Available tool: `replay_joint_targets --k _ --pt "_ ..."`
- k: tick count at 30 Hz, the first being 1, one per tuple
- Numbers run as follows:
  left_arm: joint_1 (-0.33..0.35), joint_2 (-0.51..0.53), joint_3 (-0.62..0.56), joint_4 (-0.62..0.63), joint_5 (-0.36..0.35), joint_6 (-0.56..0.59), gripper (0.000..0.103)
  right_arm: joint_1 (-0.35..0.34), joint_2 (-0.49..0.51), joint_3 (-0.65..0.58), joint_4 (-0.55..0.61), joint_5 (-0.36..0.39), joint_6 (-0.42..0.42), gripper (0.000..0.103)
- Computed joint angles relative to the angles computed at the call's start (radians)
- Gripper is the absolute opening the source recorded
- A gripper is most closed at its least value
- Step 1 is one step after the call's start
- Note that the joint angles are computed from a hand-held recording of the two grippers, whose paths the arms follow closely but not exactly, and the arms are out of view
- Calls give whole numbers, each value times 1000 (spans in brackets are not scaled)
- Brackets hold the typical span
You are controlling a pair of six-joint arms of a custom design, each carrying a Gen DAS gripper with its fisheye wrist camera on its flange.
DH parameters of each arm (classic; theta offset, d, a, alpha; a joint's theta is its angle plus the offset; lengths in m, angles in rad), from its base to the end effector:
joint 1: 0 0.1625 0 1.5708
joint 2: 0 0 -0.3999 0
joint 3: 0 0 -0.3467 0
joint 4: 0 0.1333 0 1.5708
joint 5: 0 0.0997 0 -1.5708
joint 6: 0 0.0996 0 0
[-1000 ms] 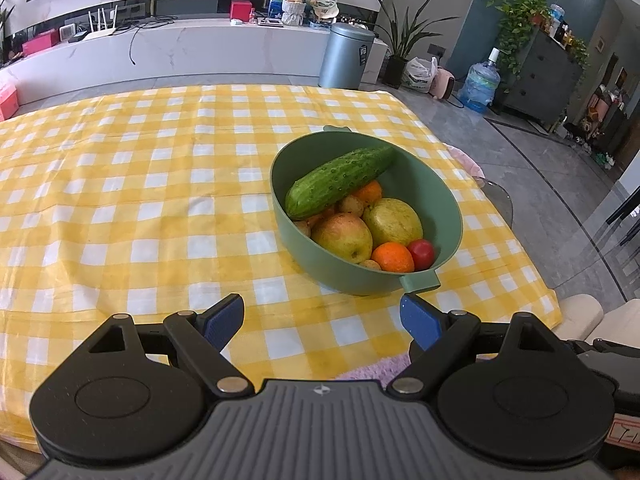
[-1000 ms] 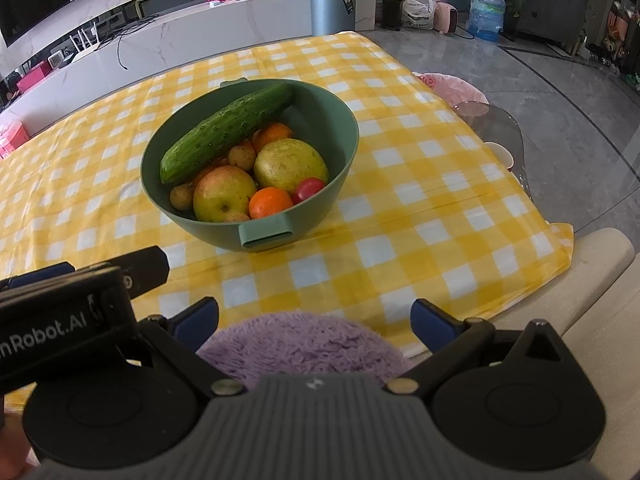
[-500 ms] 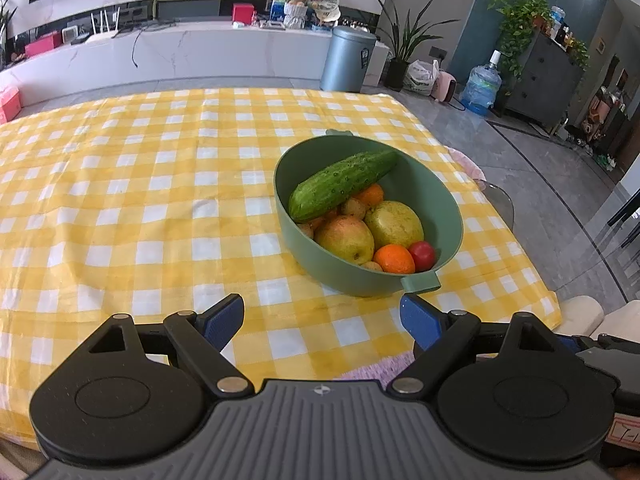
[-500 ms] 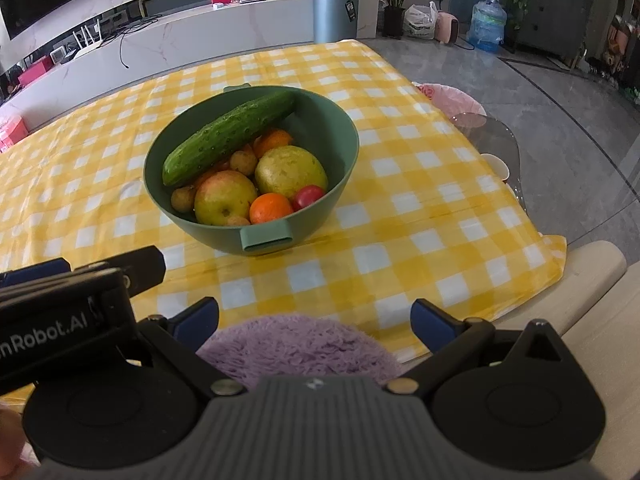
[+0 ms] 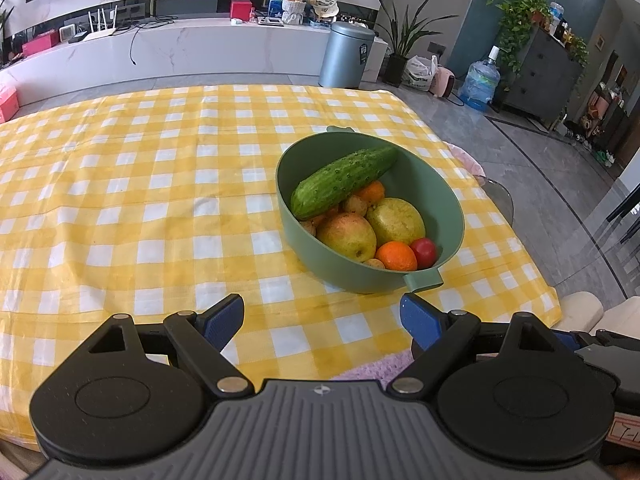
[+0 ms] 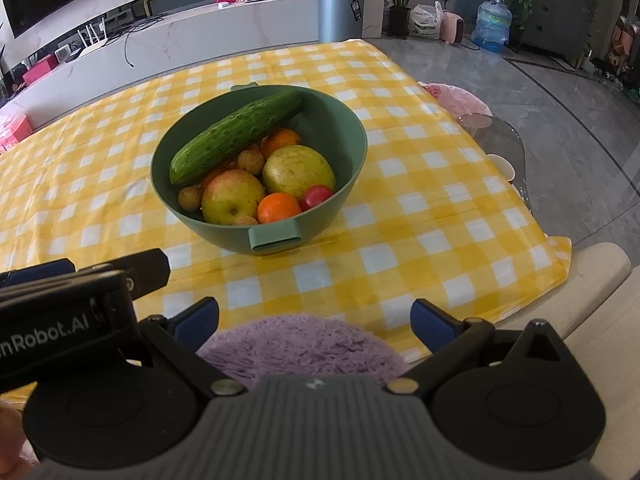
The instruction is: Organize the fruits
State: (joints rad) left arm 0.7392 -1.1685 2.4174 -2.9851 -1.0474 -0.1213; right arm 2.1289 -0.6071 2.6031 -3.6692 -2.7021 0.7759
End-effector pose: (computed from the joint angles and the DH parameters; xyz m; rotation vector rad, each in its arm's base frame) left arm -0.1566 -0.3905 0.1329 0.8833 2.5541 -0.5309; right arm 0.1896 -0.2222 0.0428 -0.3017 -2.1188 0.9262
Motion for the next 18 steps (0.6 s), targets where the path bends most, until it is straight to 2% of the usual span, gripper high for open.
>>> replay_joint_targets --k 18 --pt "9 -14 1 -6 -2 18 103 16 -1 -16 22 -4 4 98"
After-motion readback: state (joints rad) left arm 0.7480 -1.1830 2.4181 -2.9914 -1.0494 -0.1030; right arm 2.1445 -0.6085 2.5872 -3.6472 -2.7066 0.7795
